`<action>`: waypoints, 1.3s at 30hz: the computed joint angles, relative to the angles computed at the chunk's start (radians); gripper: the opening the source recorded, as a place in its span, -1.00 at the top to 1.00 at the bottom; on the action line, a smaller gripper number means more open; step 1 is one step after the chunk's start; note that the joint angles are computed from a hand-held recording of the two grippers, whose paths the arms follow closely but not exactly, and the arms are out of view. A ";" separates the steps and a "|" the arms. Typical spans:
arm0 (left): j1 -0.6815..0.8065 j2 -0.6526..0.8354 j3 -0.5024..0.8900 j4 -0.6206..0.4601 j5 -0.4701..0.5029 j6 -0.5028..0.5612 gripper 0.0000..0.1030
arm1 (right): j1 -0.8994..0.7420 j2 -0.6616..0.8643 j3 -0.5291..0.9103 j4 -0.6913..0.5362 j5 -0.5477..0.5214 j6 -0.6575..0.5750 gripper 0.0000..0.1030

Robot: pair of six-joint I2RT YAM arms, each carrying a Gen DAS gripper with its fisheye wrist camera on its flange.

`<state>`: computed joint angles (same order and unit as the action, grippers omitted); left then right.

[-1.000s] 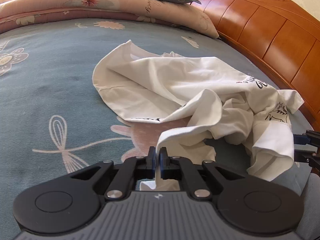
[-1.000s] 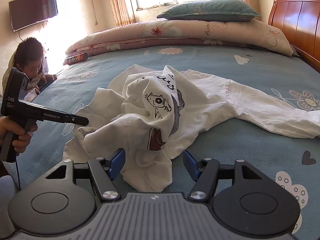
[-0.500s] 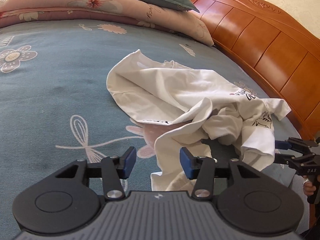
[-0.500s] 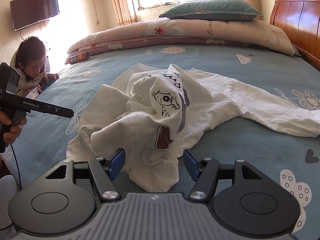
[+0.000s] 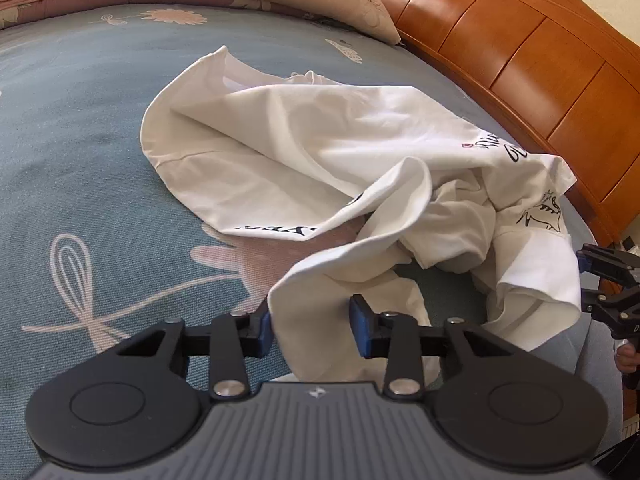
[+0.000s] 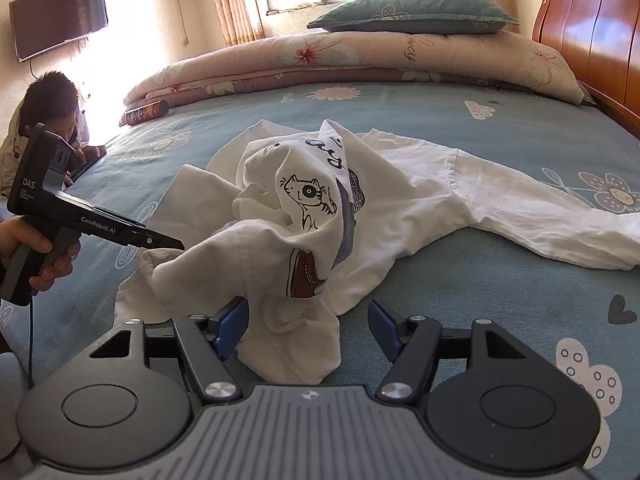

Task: Fold clothes

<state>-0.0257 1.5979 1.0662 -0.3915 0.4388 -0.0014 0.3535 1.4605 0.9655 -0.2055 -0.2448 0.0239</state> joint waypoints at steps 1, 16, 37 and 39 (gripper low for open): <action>-0.002 0.001 0.001 0.001 -0.003 0.000 0.48 | 0.002 0.007 0.003 0.003 0.000 0.001 -0.38; 0.044 -0.107 -0.044 -0.001 -0.036 -0.051 0.97 | 0.014 0.010 -0.003 0.020 0.014 0.015 -0.39; -0.026 -0.035 -0.070 0.123 -0.098 -0.027 1.00 | 0.029 0.053 0.007 0.026 0.040 0.012 -0.43; -0.033 -0.078 -0.079 0.105 -0.160 -0.023 1.00 | 0.029 0.053 0.005 0.030 0.041 0.012 -0.43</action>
